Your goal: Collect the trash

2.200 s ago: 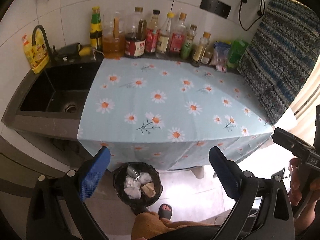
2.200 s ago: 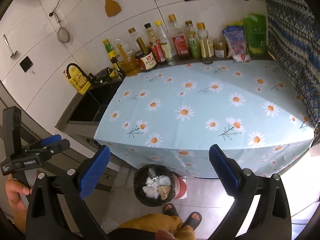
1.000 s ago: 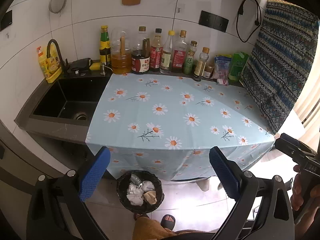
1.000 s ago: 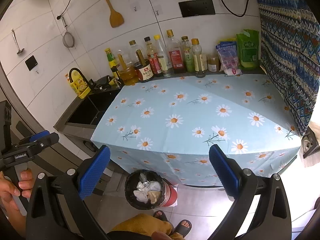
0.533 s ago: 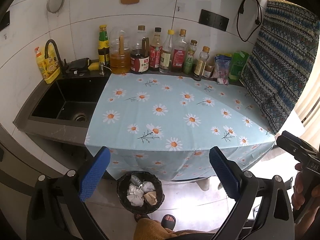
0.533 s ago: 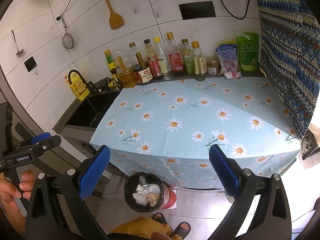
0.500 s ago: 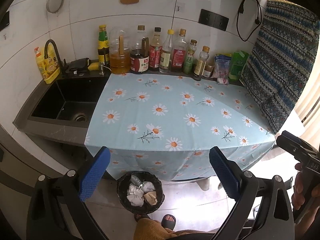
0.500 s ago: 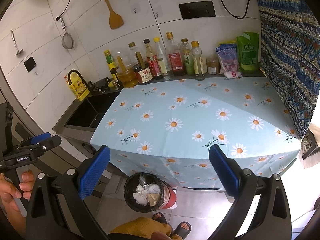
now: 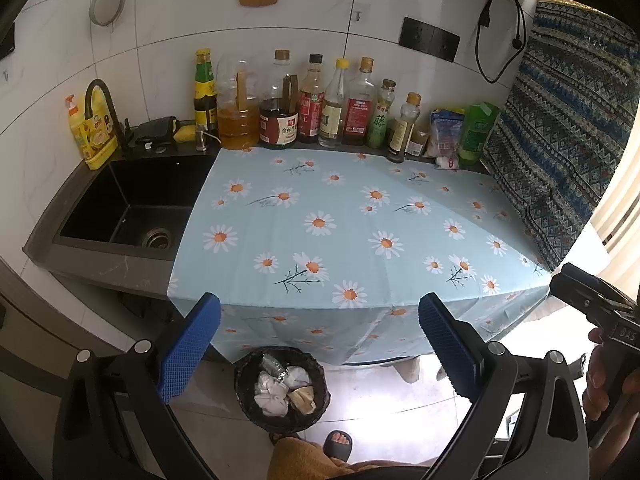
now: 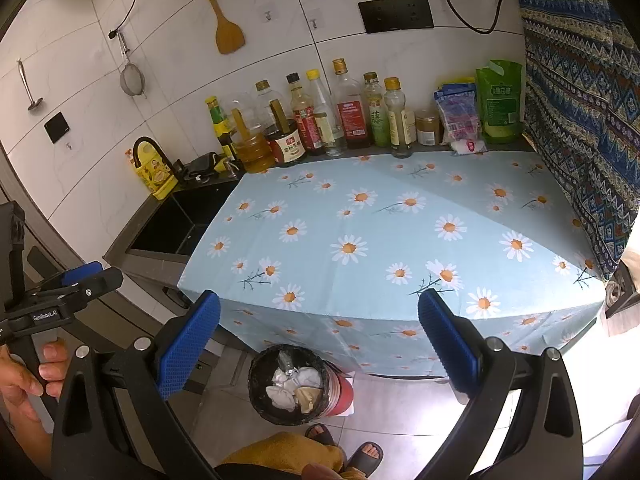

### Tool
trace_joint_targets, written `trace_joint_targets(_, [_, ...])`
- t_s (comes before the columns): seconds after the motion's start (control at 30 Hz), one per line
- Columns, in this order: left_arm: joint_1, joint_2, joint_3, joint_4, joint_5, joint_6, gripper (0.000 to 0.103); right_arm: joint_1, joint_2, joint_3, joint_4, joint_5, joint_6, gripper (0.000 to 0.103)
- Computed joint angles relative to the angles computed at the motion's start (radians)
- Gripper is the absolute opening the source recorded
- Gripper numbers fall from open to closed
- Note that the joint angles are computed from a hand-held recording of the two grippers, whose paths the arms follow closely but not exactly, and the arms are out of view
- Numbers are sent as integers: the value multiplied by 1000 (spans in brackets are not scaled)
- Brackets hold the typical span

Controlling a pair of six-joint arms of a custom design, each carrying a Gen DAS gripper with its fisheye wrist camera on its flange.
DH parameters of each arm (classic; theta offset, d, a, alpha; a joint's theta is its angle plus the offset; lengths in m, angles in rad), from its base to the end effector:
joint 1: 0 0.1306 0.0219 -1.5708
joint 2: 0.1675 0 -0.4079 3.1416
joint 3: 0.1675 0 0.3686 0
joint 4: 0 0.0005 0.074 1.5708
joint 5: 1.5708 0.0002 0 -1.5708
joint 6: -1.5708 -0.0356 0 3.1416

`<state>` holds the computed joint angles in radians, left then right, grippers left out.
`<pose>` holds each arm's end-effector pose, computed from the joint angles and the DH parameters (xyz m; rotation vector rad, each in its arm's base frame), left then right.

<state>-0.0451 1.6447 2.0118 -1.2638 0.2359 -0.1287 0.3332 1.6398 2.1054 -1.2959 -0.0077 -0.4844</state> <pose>0.5302 -0.0328 0.5740 0.3137 2.4298 -0.2540 0.4921 0.1701 0.6116 0.1805 2.4309 0.3847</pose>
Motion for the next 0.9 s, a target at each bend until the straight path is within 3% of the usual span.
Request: trace_joint_targets(0.9, [0,-5,-9,4,-12,-8,96,10,7,-1,-3,0,5,98])
